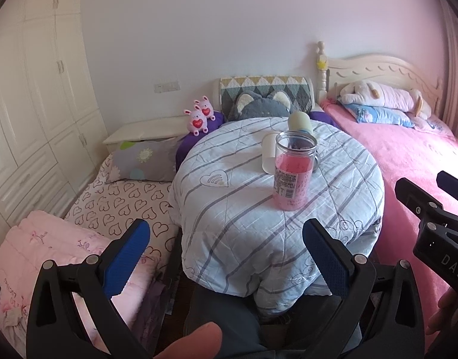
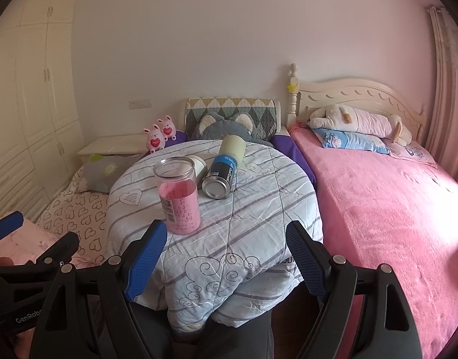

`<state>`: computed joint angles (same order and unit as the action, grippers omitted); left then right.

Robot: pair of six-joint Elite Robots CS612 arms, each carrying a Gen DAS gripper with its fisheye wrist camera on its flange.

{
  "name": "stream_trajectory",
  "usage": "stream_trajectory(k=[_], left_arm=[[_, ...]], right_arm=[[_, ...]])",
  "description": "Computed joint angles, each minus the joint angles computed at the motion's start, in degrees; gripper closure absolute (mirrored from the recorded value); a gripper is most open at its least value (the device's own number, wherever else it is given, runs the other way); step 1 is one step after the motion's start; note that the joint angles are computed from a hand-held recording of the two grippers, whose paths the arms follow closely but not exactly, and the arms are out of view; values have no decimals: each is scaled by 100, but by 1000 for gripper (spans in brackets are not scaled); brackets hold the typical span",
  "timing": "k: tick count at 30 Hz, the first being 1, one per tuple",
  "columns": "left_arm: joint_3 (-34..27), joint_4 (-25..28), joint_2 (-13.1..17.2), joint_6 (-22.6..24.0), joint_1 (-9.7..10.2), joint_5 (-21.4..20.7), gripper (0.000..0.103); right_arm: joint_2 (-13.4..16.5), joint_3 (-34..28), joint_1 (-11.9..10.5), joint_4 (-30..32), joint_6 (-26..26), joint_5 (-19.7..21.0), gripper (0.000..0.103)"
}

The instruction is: Flip cup upright

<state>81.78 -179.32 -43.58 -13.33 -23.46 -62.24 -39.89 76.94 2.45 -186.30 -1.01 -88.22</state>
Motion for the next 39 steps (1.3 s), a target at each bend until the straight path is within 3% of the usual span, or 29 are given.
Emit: stream_trajectory(k=[39], left_arm=[[-17,80,-11,4,10,-77,0]], right_arm=[[22,-37,-11,110,-7,-14,20]])
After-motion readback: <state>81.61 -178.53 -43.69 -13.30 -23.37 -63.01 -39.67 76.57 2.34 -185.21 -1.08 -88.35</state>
